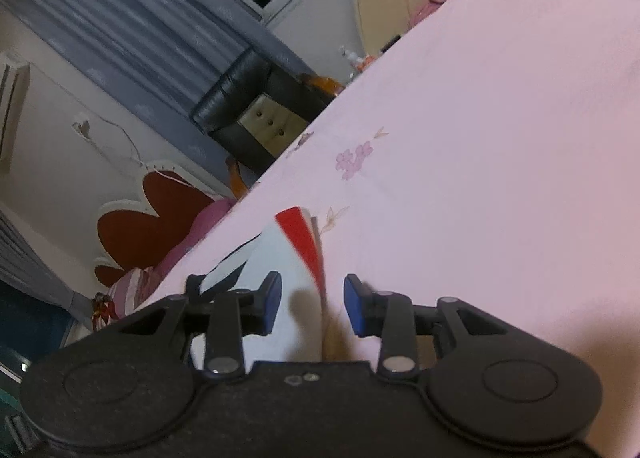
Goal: Fold small clothes
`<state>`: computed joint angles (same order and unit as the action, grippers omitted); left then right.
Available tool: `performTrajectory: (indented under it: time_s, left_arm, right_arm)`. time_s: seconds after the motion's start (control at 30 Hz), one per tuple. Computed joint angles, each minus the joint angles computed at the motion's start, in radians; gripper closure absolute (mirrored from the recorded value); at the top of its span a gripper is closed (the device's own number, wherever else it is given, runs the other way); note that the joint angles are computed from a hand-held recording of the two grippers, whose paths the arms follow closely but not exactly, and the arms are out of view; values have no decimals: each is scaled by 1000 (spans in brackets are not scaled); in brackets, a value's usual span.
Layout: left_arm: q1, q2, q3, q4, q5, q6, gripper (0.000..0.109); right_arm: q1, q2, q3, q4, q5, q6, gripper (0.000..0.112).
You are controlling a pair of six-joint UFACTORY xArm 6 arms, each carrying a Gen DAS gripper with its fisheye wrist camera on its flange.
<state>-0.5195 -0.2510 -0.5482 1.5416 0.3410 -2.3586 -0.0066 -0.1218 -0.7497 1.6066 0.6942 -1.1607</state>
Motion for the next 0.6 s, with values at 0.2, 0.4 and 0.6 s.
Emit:
performTrajectory:
  time_s: [0.2, 0.4, 0.6]
  left_arm:
    - [-34, 13, -4, 11, 55, -24, 104]
    - [-99, 5, 3, -106, 198, 50, 104]
    - [-166, 4, -37, -283, 330, 267, 72]
  right_arm:
    - [20, 111, -106, -40, 55, -14, 97]
    - [86, 46, -52, -29, -100, -135, 104]
    - [77, 3, -40, -143, -112, -66, 89]
